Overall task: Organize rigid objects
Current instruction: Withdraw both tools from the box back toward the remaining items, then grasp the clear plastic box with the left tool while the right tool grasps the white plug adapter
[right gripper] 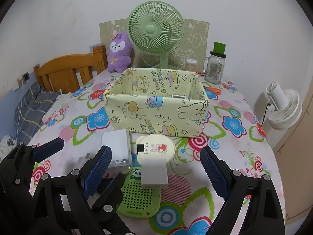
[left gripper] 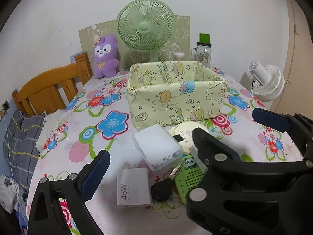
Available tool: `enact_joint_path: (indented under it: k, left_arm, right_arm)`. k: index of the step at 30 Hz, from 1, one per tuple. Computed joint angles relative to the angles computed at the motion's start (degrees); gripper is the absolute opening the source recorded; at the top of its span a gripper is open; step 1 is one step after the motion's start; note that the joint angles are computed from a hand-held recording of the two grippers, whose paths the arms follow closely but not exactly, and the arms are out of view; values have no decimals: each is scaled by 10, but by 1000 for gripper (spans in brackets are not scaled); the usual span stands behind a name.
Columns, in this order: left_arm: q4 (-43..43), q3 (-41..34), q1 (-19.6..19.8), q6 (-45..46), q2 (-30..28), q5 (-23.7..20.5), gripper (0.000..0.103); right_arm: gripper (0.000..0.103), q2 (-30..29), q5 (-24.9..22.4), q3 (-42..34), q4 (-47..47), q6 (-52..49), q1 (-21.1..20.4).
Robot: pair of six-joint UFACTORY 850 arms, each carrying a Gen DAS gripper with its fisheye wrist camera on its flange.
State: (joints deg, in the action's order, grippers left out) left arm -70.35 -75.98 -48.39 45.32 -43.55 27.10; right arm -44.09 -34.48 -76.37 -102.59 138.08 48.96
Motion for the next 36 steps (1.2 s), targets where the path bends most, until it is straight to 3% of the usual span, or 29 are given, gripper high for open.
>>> enact_joint_path:
  k: [11, 22, 34, 36]
  left_arm:
    - [1, -13, 11, -16, -33, -37, 101]
    - [-15, -25, 21, -5, -49, -43, 101]
    - [-53, -40, 27, 30, -62, -61, 101]
    - [-59, -43, 27, 39, -63, -64, 100]
  right_arm:
    - [94, -35, 29, -20, 35, -27, -7]
    - [93, -61, 52, -48, 77, -65, -22]
    - [64, -79, 88, -73, 127, -128, -32]
    - [48, -79, 99, -75, 128, -134, -34]
